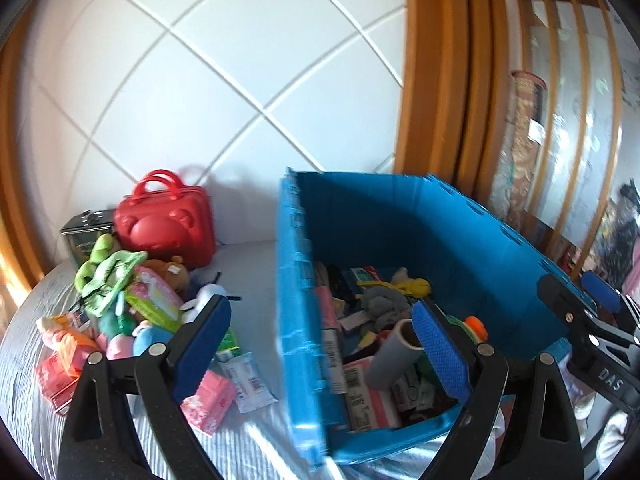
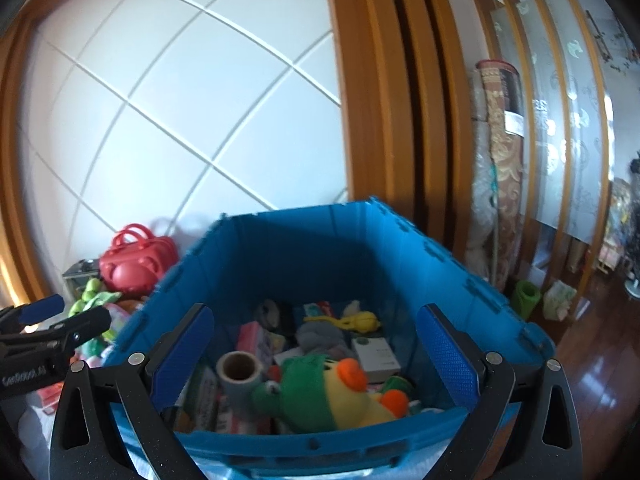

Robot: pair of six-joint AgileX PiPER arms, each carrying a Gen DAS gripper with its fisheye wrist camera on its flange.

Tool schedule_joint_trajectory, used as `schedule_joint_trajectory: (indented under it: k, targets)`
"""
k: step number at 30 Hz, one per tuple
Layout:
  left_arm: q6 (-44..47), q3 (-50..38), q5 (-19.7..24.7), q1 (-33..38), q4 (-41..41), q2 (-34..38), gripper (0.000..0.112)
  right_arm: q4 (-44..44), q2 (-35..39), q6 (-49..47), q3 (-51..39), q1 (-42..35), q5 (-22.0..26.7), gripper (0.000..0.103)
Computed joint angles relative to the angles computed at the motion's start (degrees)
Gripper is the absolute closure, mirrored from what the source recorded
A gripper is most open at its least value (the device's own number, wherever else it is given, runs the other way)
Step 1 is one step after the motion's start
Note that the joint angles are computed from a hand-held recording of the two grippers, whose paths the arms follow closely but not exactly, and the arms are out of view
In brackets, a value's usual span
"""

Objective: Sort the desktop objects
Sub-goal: 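Withdraw both tools from the bin back to the pile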

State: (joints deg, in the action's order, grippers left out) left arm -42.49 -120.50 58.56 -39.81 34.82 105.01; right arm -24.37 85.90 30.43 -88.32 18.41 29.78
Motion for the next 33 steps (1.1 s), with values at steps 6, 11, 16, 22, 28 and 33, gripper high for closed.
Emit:
schedule_joint_trajectory:
  k: [6, 11, 16, 22, 28, 33]
  targets:
    - [-7.48, 13.42, -4.22, 2.68, 5.76, -9.08, 0.019, -6.92, 0.75, 5.31, -1.15, 7.34, -1.98, 0.0]
    - [-9.39, 21.78, -5.97, 7.5, 6.81, -15.38, 0.019, -11.18, 4.08, 7.6, -4.95, 14.67, -1.52, 0.0]
    - [-7.1, 30.58, -9.44, 15.24, 3.92, -21.38, 0.019, -10.89, 9.83, 7.53, -11.0, 21.47, 0.08, 0.0]
    - [2.6, 42.35, -16.3, 28.79, -4.9, -27.64, 0.019, -5.8, 18.44, 4.22, -18.81, 28.76, 2.16, 0.0]
    - [18.51, 50.26, -22.51, 43.09, -18.08, -28.72, 0.019, -0.48, 27.99, 2.47, -27.43, 32.2, 6.12, 0.0]
    - [31.73, 53.45, -23.92, 52.84, -30.03, -22.97, 0.019, 4.28, 37.53, 0.07, -38.79, 33.05, 15.42, 0.0]
